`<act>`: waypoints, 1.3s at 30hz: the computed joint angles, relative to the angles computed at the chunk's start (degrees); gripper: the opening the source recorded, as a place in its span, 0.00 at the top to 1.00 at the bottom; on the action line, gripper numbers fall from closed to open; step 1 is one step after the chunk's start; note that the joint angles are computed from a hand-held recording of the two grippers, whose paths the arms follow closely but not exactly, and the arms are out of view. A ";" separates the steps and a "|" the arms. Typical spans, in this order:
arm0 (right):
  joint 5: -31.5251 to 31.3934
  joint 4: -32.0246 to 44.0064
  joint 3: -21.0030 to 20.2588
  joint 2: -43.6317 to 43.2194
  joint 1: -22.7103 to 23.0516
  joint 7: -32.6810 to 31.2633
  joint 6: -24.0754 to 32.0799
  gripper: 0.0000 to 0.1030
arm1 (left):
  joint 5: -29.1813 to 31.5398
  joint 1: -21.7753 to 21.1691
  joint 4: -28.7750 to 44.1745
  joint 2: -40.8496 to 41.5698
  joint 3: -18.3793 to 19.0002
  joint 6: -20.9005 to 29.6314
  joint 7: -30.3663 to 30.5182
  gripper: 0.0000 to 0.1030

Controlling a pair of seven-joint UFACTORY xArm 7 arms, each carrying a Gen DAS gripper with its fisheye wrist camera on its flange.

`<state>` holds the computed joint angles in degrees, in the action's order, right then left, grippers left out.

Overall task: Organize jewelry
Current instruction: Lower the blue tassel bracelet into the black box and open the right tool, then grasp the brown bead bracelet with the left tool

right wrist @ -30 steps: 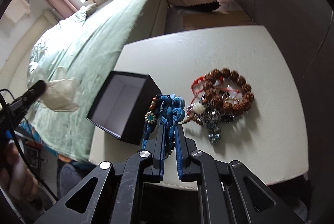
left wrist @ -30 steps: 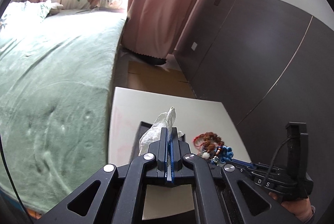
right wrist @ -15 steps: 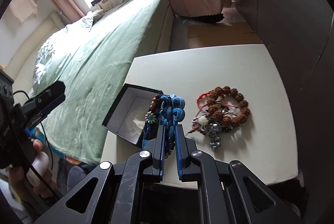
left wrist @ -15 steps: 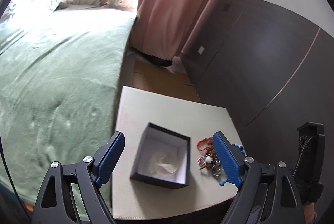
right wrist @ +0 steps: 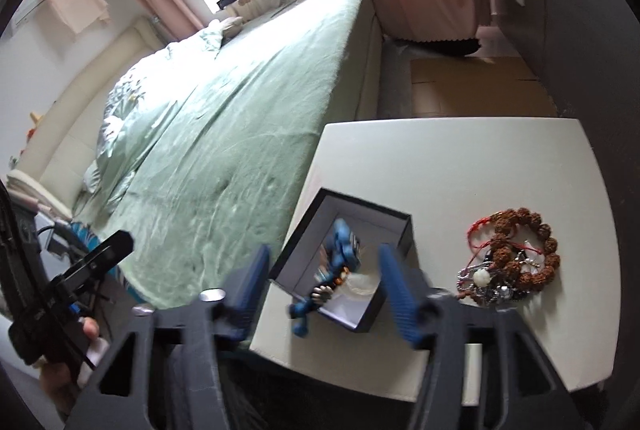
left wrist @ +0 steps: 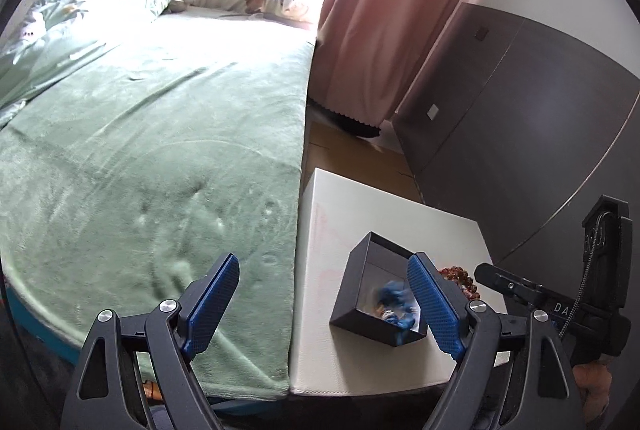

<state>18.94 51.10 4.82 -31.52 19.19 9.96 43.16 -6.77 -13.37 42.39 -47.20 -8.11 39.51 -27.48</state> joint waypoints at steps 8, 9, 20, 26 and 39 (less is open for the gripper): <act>-1.53 -4.48 -1.75 -7.17 -2.47 0.99 3.74 0.37 | -0.61 -2.19 1.00 2.18 -1.70 -1.42 -0.13 0.16; -2.02 -5.01 -1.97 -8.41 -3.13 1.25 4.46 0.37 | -0.74 -2.70 1.27 2.78 -2.02 -1.77 -0.14 0.16; -4.28 -10.07 -6.73 -18.18 -9.33 1.37 8.90 0.28 | 0.05 -7.07 6.09 10.05 -6.06 -3.86 -1.47 0.16; -4.77 -13.03 -8.59 -21.54 -12.71 0.91 9.92 0.22 | 1.57 -8.83 9.89 15.19 -8.17 -3.92 -2.47 0.16; -3.91 -17.71 -14.22 -25.96 -17.43 -3.86 10.31 0.22 | 3.97 -12.60 19.57 28.30 -9.70 -3.15 -3.39 0.25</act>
<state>15.03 33.38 -9.40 -57.49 1.76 6.10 53.47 -2.80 -25.97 61.96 -18.90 -17.82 36.36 -30.87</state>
